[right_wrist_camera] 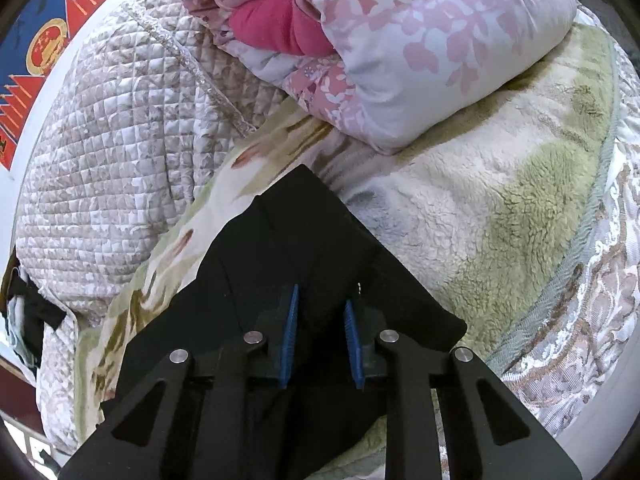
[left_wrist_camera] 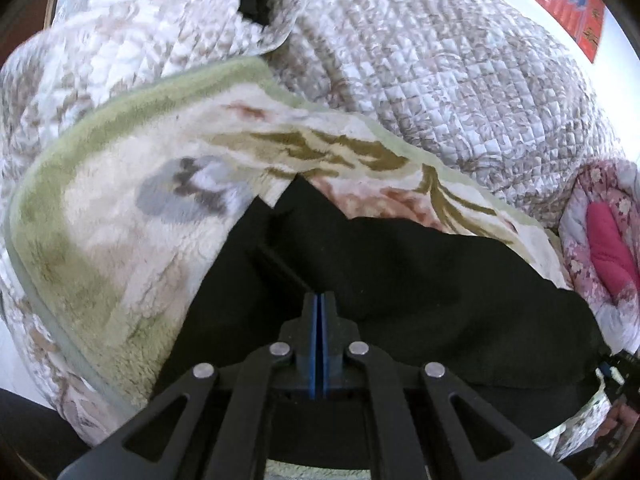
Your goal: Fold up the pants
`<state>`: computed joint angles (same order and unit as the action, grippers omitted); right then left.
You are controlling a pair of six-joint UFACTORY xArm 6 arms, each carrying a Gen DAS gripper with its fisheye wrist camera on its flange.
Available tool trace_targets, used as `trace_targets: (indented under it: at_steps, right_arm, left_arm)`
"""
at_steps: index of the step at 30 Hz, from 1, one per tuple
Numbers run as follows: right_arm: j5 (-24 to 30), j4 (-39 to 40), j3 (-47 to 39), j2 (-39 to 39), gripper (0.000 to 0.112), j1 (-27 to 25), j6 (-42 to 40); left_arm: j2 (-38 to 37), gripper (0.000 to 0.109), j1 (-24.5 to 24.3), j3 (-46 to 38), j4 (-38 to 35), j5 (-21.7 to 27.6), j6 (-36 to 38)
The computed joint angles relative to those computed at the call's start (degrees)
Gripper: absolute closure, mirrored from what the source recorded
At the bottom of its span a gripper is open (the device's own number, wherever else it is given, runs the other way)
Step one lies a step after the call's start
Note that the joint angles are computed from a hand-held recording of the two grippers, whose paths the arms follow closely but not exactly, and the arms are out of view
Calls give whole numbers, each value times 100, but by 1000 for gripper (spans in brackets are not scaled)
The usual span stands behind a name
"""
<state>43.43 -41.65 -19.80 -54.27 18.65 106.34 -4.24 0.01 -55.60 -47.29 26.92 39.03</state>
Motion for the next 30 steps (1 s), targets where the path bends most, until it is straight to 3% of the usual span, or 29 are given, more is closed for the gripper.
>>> trace_targets:
  at_steps: [5,9,12,15,17,21,26,30]
  right_arm:
    - [-145,-40,-24,28,102,-64,-5]
    - [18,-299,-181,-106,104,199,172]
    - [360,-495,-295,-318,104,659,509]
    - [1063,-521,-303,-495,104,1251,914]
    - [1338,-299,-178,-621,104,1386,966]
    - [1223,76,65,-828,104,1241,995]
    - [1506,186,-98,-684,104,1393,907]
    - [1667,251,-102,-727,96,1494,950]
  left_arm:
    - [224,106,-67,-242,331,110,-281]
    - [-104,106,-97,-246,-212,-166,345]
    - [-394,106,21,-191,-423,-110,568]
    - [-630,106,183,8,-365,-11,527]
    - [-628,106,316,102,-200,181,412]
    - [-481,106,435,234,452,446,-253]
    - [-593,106,421,358,377,315,-115]
    - [-519,106,413,375,931,363,-514]
